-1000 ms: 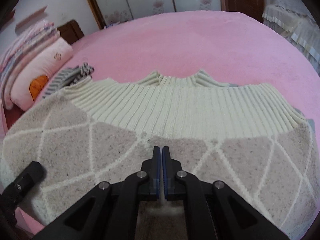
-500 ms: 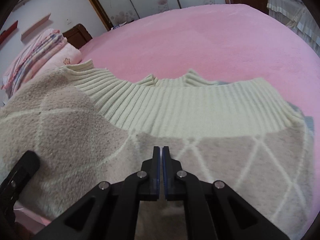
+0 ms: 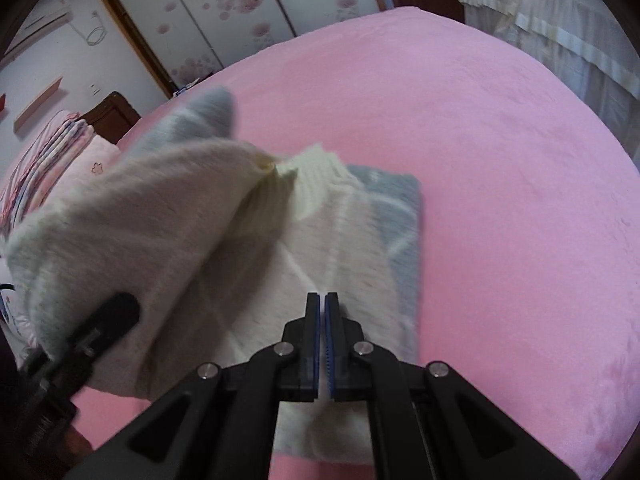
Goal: Fold small clothes
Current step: 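Lift the edge with the left gripper and fold it over the stack, then open the left gripper over the fold while the right gripper presses the stack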
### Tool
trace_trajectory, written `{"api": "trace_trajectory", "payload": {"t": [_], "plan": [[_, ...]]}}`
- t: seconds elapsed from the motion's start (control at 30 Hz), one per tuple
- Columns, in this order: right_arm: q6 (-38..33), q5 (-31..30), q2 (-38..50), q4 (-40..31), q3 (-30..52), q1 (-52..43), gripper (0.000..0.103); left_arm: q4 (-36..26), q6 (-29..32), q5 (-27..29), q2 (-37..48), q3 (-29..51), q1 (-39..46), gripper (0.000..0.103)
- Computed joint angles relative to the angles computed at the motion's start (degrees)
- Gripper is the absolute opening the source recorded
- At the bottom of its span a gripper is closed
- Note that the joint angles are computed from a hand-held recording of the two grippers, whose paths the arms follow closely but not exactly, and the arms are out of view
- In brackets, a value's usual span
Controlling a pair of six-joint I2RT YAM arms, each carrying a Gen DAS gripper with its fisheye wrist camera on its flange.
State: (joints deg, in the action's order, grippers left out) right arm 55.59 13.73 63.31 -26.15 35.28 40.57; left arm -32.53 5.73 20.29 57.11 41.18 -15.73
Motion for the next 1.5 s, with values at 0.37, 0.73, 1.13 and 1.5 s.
{"api": "trace_trajectory", "payload": {"t": [0.37,0.73,1.13,1.5], "plan": [[-0.8,-10.4,-8.4,1.6,-6.0,-6.3,0.003,-1.0,-2.4,-10.0,-3.4,-2.4,-12.3,0.048],[-1.8,-12.7,-12.8,-4.4,-4.6,-7.4,0.003,-20.2,6.1,11.4,-8.9,3.5,2.4,0.071],[0.8,-18.2,-14.9,-3.8,0.0,-10.5,0.059,-28.5,19.4,23.1,9.6,13.8,36.8,0.076],[-2.0,-21.9,1.6,-0.8,7.4,-10.3,0.063,-16.1,12.8,16.3,12.3,7.9,30.8,0.076]]}}
